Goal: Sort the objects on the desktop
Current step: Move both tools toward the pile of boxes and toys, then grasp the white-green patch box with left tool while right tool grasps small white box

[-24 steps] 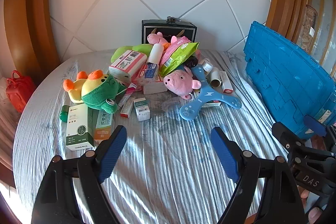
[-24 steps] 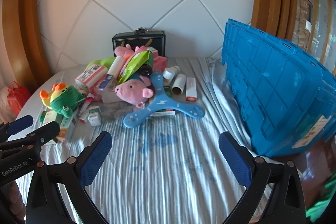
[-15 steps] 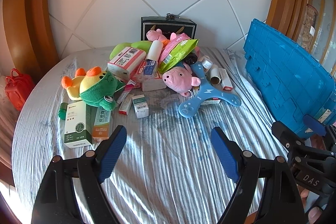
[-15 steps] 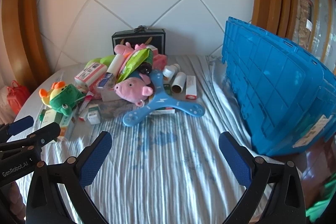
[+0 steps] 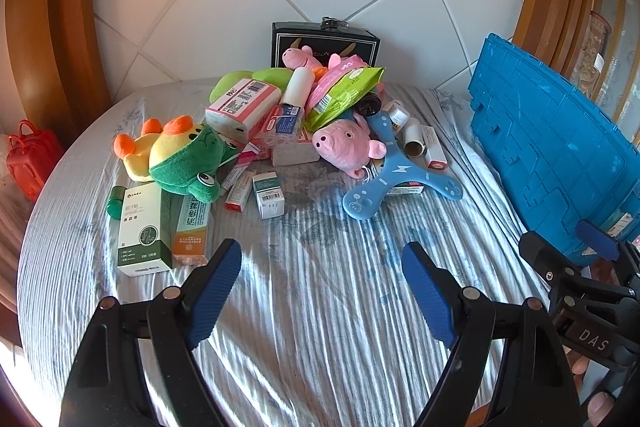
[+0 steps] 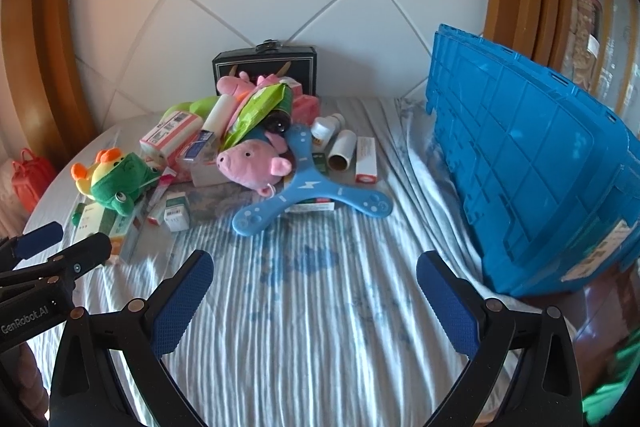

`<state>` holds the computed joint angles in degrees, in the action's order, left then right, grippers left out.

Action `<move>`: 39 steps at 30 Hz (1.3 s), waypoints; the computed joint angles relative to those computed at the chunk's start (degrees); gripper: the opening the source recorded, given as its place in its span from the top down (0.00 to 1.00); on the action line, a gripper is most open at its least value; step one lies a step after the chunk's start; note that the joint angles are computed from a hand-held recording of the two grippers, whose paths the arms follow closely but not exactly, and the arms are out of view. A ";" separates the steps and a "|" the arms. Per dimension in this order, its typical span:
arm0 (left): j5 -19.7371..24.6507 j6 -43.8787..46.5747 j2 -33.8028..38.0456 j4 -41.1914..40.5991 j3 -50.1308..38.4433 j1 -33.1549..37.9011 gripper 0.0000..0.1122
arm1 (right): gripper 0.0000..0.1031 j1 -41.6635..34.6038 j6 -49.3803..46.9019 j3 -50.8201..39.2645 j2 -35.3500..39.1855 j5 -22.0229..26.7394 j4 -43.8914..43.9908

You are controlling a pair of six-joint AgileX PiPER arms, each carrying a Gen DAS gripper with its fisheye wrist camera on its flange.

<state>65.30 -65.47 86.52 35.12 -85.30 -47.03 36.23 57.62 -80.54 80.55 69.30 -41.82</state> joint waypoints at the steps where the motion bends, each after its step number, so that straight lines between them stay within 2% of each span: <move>1: -0.16 0.21 0.16 -0.40 0.02 0.25 0.27 | 0.00 -0.28 -0.28 -0.02 0.13 -0.13 0.29; 8: -2.44 2.30 0.79 -4.48 1.90 3.22 0.27 | 0.00 -3.26 -2.44 0.37 1.35 -2.15 3.42; 14: -3.87 4.00 1.42 -7.63 3.95 8.18 0.27 | 0.00 -8.00 -6.33 0.70 3.12 -5.76 7.46; 18: -4.53 4.06 0.44 -8.48 7.43 13.68 0.27 | 0.00 -11.97 -10.35 -0.41 5.44 -8.56 11.00; 24: -7.50 7.32 -1.83 -9.43 14.30 26.87 0.27 | 0.00 -17.93 -17.19 -3.49 10.80 -11.33 17.49; 31: -10.84 18.62 0.52 -14.75 15.57 40.22 0.27 | 0.00 -22.36 -22.74 -8.93 17.84 -11.11 22.39; 39: -12.78 27.89 9.76 -19.28 9.92 44.87 0.27 | 0.00 -21.52 -29.10 -20.30 27.11 -8.08 25.95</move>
